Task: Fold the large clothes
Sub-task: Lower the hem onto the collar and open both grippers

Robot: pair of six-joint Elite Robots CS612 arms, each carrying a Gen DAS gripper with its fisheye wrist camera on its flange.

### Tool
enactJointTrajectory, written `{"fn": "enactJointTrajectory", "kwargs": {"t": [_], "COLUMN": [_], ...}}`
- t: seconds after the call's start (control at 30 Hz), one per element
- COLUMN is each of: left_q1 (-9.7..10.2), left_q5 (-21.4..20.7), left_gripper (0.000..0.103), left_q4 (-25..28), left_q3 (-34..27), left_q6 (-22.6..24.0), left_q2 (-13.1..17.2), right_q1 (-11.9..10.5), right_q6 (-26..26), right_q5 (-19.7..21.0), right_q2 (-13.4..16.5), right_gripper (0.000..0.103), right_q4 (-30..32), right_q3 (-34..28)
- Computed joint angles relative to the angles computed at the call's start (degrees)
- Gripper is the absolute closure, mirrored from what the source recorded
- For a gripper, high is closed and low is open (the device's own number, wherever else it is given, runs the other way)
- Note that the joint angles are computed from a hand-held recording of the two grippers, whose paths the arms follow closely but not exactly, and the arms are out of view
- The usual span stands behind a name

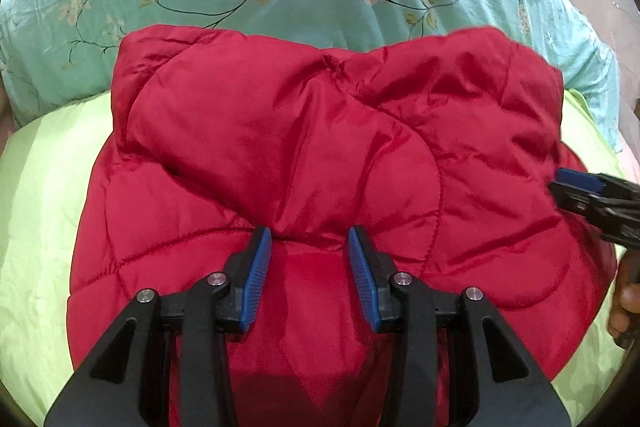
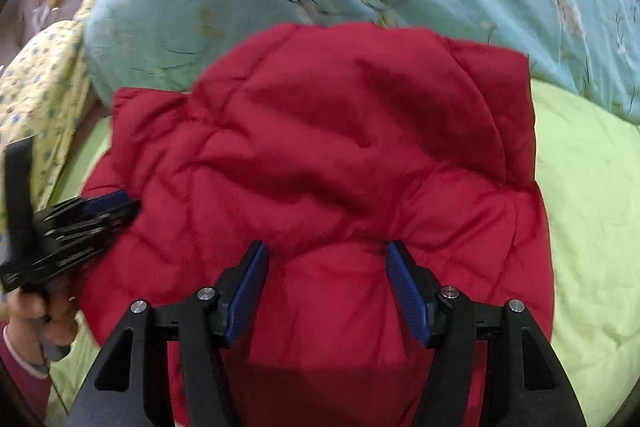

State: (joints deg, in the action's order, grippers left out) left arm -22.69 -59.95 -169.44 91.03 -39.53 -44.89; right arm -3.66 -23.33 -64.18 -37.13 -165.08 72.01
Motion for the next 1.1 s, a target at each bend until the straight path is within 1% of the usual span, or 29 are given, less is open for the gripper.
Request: {"fn": "enactJointTrajectory", "kwargs": {"t": [0.03,0.1,0.17,0.2,0.3,0.4,0.47,0.63,0.73,0.83,0.87,0.97,1.03,1.1], "left_q1": [0.04,0.09,0.79,1.18,2.73,4.32,4.80,4.96,4.65,3.95,3.68,4.00,3.86,3.93], "left_q5": [0.1,1.5,1.6,1.5,-0.3,-3.6,-4.4,-5.2,-5.7,-4.2,-3.0,-3.3,-2.2,-2.0], "left_gripper": [0.066,0.068,0.076,0.076,0.076,0.076,0.076,0.076,0.076,0.076,0.076,0.076,0.076,0.076], "left_q4": [-0.6,-2.4,-1.3,-0.8,0.3,-0.5,-0.6,-1.8,-3.1,-5.8,-5.4,-3.8,-1.9,-0.5], "left_q3": [0.2,1.1,1.2,1.1,0.1,-0.8,-1.3,-0.7,1.2,3.9,4.3,4.0,3.2,2.6], "left_q6": [-0.2,-0.8,-2.3,-3.1,-5.4,-7.2,-7.6,-8.4,-9.5,-10.0,-10.0,-9.3,-8.4,-8.2], "left_q2": [-0.2,-0.6,-0.7,-0.6,0.0,0.9,1.4,1.4,0.1,-1.3,-1.5,-1.0,-0.7,-0.5], "right_q1": [0.0,0.4,0.4,0.4,0.5,0.3,0.1,0.2,0.2,0.2,0.2,-0.2,-0.7,-1.5], "right_q6": [1.3,3.3,4.5,5.0,6.3,8.6,9.5,9.3,9.1,9.2,9.4,10.0,10.9,11.9], "right_q5": [-0.2,-2.3,-2.2,-2.0,-2.1,-0.4,0.4,0.1,0.6,0.7,0.6,2.0,3.6,5.3], "right_q2": [0.7,1.9,2.7,3.1,4.3,5.4,6.0,6.9,7.1,7.7,7.7,6.9,5.3,3.6], "right_gripper": [0.040,0.040,0.040,0.040,0.040,0.040,0.039,0.039,0.039,0.039,0.039,0.039,0.039,0.039], "right_q4": [0.7,0.5,2.6,3.4,4.5,6.3,6.9,7.2,7.2,7.5,7.5,6.4,4.7,2.1], "right_q3": [-1.3,-3.5,-5.4,-6.3,-8.3,-10.4,-11.3,-12.5,-12.7,-13.9,-13.9,-12.6,-9.6,-6.4]}}
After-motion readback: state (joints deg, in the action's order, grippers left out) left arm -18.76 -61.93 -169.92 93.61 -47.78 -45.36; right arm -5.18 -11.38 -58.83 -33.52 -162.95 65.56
